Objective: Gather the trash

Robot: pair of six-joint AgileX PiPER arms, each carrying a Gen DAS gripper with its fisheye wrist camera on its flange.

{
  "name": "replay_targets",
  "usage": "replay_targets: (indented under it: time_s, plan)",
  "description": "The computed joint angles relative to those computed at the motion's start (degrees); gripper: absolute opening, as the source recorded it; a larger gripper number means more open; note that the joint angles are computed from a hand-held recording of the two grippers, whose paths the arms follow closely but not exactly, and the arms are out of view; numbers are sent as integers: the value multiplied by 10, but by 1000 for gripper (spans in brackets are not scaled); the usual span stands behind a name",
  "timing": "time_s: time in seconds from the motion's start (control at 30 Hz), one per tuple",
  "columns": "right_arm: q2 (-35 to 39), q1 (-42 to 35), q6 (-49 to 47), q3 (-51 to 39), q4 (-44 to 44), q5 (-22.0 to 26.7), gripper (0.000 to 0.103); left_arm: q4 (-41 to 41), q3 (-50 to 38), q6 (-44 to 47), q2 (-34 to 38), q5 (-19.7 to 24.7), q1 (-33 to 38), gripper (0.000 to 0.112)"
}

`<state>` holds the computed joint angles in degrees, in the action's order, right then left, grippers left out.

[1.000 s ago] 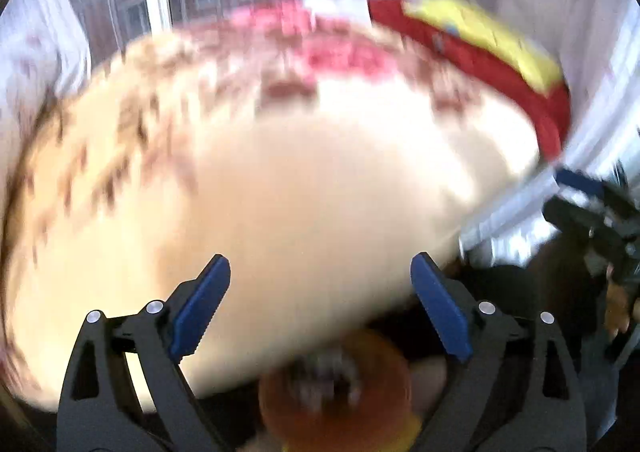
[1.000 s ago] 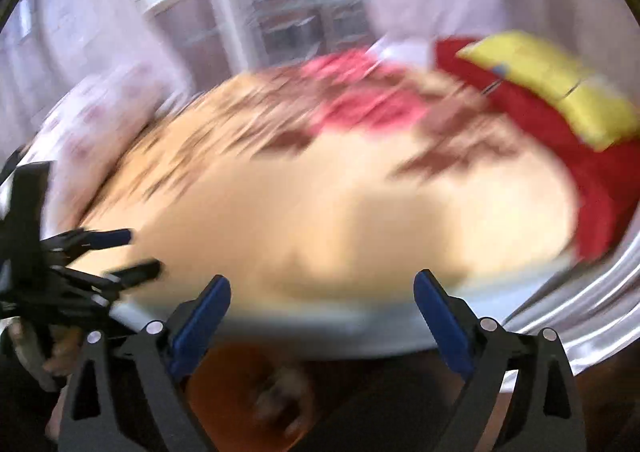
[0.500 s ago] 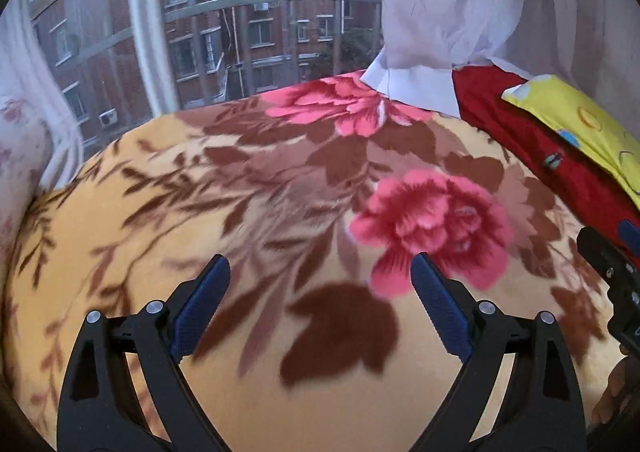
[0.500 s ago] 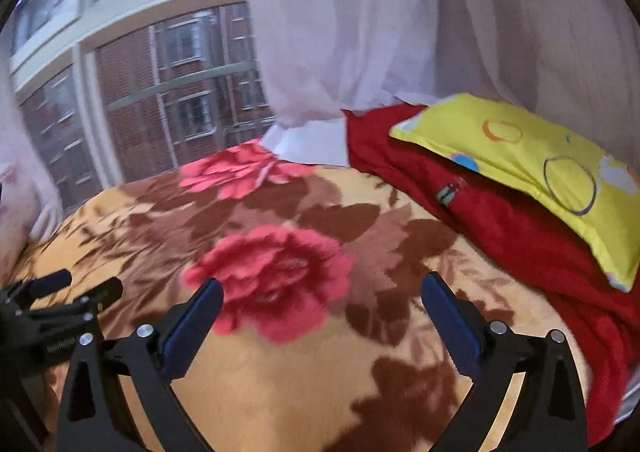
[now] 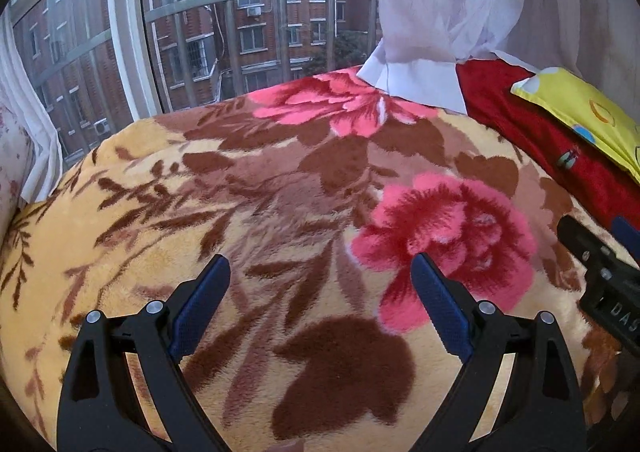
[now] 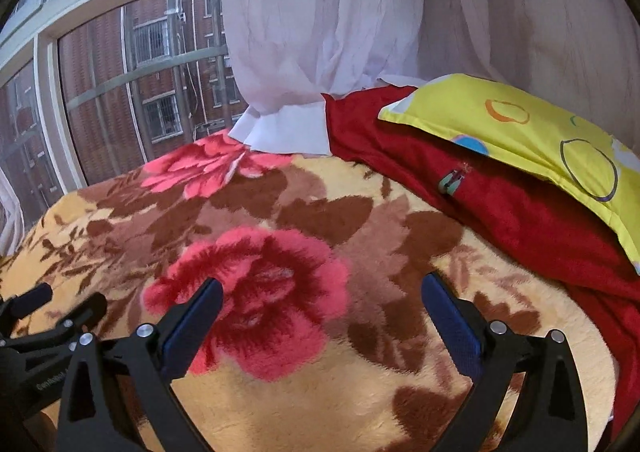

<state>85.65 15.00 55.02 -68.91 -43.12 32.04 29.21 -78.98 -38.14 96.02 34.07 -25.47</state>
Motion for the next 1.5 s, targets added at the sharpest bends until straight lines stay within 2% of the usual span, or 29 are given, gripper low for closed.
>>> replay_targets:
  time_s: [0.17,0.7,1.5]
  plan:
    - [-1,13,34,8,-41,8,98,5,1,-2,2,-2,-1,89]
    - [-4,16,69,18,-71,15,98,-31,-3,25,14,-7,12,89]
    - [-2,13,69,16,-62,24,98,-48,-9,29,20,-6,18,89]
